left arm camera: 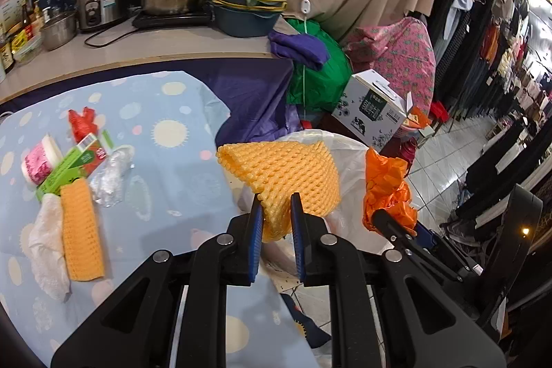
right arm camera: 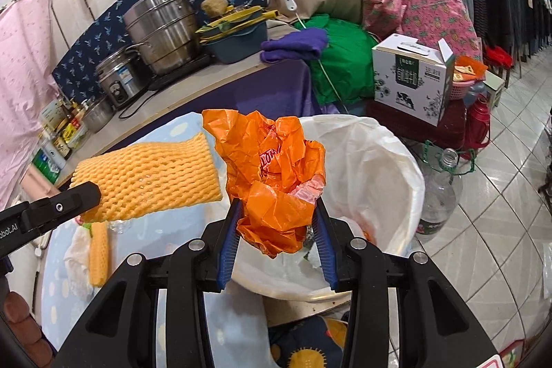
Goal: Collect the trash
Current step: 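Carry the mesh sleeve and orange bag over the white bin, then open both tools to drop the sleeve and bag into the bin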
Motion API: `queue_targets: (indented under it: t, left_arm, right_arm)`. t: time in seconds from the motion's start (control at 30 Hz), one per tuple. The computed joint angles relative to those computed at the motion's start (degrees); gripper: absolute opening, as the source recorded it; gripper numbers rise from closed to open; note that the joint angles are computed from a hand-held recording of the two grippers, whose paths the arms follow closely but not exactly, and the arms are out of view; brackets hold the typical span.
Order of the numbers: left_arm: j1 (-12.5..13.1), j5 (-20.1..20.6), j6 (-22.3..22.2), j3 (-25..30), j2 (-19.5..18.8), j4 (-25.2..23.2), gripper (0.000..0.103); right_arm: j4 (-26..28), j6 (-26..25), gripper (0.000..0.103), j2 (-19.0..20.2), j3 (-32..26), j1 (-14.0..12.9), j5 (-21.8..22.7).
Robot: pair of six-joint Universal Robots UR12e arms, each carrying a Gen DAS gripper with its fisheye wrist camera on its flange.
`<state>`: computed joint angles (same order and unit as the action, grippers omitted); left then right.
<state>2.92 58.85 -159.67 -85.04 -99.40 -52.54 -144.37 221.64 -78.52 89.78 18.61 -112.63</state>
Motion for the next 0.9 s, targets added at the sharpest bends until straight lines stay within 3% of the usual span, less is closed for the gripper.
queue_targets:
  t: [0.27, 0.67, 0.83, 0.9]
  left_arm:
    - [-2.7, 2.2, 0.5, 0.9, -1.6, -0.8, 0.015]
    - [-4.3, 3.8, 1.1, 1.9, -3.0, -1.8, 0.017]
    - [-4.4, 4.3, 0.7, 1.8, -3.1, -1.5, 0.038]
    - [-4.4, 4.3, 0.5, 1.8, -3.1, -1.2, 0.039]
  right_arm:
    - [0.8, 0.9, 0.039, -0.7, 1.5, -1.5, 1.1]
    - [0.3, 2.2, 0.044, -0.7, 2.3, -2.5, 1.4]
    - [0.0, 2.3, 0.048, -0.7, 2.2, -2.3, 0.9]
    - [0.0, 2.5, 0.049, -0.7, 2.2, -2.3, 0.9]
